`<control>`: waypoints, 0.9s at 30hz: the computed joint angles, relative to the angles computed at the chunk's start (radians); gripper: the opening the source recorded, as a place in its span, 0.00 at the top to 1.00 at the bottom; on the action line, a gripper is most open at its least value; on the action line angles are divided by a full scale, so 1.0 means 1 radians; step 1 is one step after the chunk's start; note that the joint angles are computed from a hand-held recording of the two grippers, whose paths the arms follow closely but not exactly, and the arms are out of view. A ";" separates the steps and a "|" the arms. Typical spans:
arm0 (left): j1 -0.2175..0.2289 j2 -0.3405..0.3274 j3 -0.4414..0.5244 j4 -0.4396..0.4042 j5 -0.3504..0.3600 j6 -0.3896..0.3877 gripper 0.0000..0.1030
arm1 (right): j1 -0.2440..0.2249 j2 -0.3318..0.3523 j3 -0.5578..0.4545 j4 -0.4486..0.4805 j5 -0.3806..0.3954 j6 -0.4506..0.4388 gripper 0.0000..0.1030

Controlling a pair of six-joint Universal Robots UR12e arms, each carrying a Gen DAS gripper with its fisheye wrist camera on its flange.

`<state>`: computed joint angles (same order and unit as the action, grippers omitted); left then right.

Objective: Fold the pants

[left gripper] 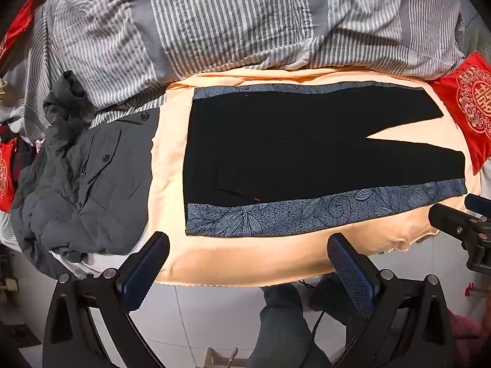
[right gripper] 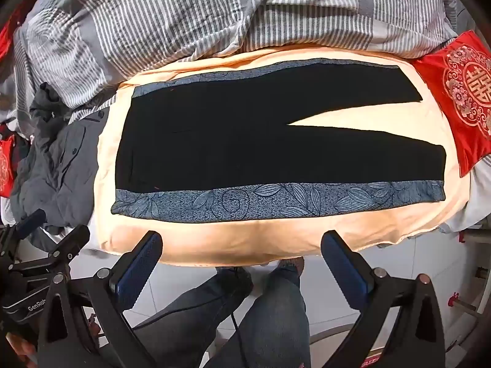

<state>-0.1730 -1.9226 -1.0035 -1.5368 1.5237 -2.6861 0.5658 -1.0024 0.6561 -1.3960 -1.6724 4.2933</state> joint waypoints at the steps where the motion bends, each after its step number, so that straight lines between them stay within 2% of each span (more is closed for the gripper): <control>1: -0.001 0.000 0.000 0.000 0.001 -0.001 0.00 | 0.000 -0.001 0.002 0.000 0.000 0.002 0.00; 27: 0.000 0.014 -0.028 0.013 -0.001 -0.003 0.00 | 0.008 0.007 -0.008 0.007 -0.004 0.015 0.00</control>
<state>-0.1729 -1.9086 -1.0315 -1.5241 1.5229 -2.6893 0.5739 -0.9953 0.6482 -1.3894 -1.6761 4.3084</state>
